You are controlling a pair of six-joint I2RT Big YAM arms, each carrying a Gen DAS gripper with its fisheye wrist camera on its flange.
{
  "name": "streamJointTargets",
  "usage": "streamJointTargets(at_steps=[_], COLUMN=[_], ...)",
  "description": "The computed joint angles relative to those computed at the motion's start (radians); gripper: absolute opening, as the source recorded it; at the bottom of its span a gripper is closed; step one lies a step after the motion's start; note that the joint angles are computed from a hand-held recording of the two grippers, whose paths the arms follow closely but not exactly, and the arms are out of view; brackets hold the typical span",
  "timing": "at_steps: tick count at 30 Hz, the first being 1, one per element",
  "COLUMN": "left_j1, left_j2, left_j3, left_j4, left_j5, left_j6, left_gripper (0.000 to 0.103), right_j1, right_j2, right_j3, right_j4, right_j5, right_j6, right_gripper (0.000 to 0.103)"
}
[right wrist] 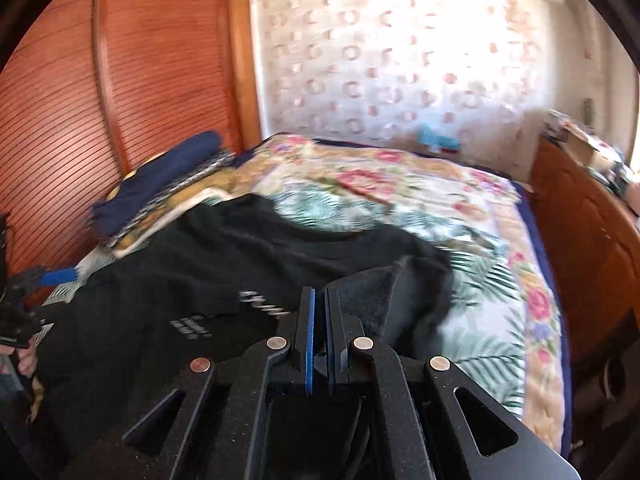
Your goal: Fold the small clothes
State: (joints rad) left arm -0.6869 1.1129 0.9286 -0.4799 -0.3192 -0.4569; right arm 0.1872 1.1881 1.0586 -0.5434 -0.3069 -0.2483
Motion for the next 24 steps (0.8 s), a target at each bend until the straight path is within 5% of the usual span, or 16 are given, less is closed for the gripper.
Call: streamJointTargets(at_steps=[4,6,8,14,22,24], left_j1=[0.001,0.003,0.004,0.005,0.003,0.007], left_j2=[-0.004,-0.007,-0.01,-0.004,-0.009,-0.011], left_j3=[-0.004,-0.006,-0.008,-0.004,-0.004,-0.007], left_j4=[-0.004,-0.002,0.001,0.0,-0.01,-0.012], left_j5=[-0.001,0.0,0.001,0.001,-0.007,-0.007], left_j6=[-0.002,-0.004,-0.007,-0.004,0.001,0.0], left_gripper=[0.081,0.081,0.081,0.081,0.081,0.081], right_j1=[0.017,0.0,-0.014,-0.054,-0.044,-0.039], right_j2=[-0.032,-0.042,-0.044,0.02,0.189,0.232], right_j3=[-0.029,-0.034,-0.038,-0.017,0.071,0.105], right_j4=[0.016,0.023,0.035,-0.006,-0.11,-0.123], right_j5=[0.01,0.002,0.019,0.068,0.0,-0.007], right_j6=[-0.028,-0.034,-0.03,0.01,0.066,0.052], right_gripper=[0.008,0.033,0.044,0.044,0.044,0.031])
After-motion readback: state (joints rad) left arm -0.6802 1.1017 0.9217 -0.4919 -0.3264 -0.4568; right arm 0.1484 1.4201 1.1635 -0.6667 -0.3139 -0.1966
